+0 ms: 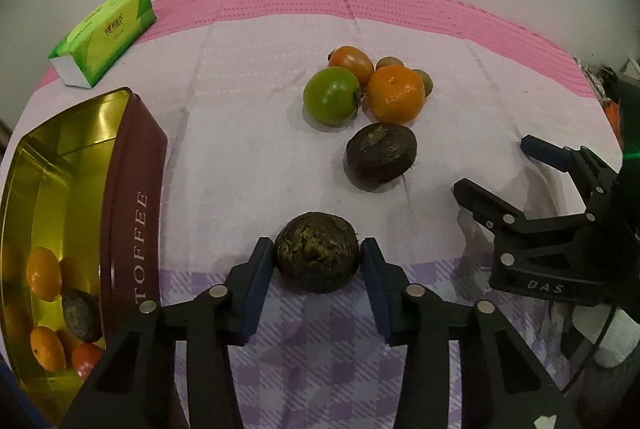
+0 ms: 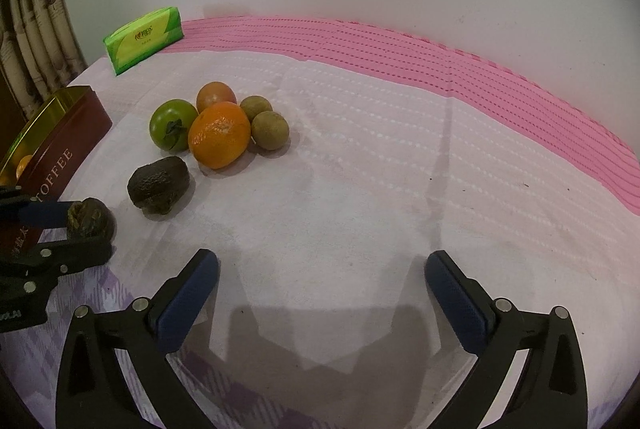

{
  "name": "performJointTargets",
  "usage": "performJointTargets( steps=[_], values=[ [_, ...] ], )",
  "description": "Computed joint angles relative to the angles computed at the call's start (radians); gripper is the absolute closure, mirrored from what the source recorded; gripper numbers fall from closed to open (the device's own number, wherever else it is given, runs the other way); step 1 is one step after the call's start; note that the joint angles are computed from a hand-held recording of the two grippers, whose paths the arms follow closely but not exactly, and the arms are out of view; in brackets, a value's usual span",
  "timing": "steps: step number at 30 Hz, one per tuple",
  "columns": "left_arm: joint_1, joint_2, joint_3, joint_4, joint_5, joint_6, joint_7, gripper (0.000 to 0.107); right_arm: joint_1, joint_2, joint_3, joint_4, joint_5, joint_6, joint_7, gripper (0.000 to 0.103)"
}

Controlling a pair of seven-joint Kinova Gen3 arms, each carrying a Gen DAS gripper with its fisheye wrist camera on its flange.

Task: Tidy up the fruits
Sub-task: 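Move the left gripper to the dark rough round fruit and close on it, then carry the dark rough fruit into the tin and open the left gripper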

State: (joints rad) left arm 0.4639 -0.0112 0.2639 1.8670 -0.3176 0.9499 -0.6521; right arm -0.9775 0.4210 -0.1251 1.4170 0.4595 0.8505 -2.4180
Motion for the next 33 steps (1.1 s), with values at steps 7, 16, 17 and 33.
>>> performJointTargets(
  steps=[7,16,17,33],
  values=[
    [0.005,0.001,0.003,0.002,-0.018,0.0,0.014,0.07,0.0,0.001,0.0,-0.001,-0.001,0.001,0.001,0.0],
    [0.001,-0.035,0.014,0.01,-0.003,0.017,0.016,0.07,0.0,0.001,0.0,-0.002,-0.002,0.002,0.002,0.0],
    [0.0,-0.038,0.017,0.007,-0.004,0.024,0.018,0.07,0.0,0.0,0.0,-0.002,-0.002,0.002,0.003,0.0],
    [-0.093,-0.211,0.052,0.008,0.009,0.112,0.022,0.07,0.001,0.002,0.0,-0.005,-0.004,0.003,0.005,0.0]
  ],
)
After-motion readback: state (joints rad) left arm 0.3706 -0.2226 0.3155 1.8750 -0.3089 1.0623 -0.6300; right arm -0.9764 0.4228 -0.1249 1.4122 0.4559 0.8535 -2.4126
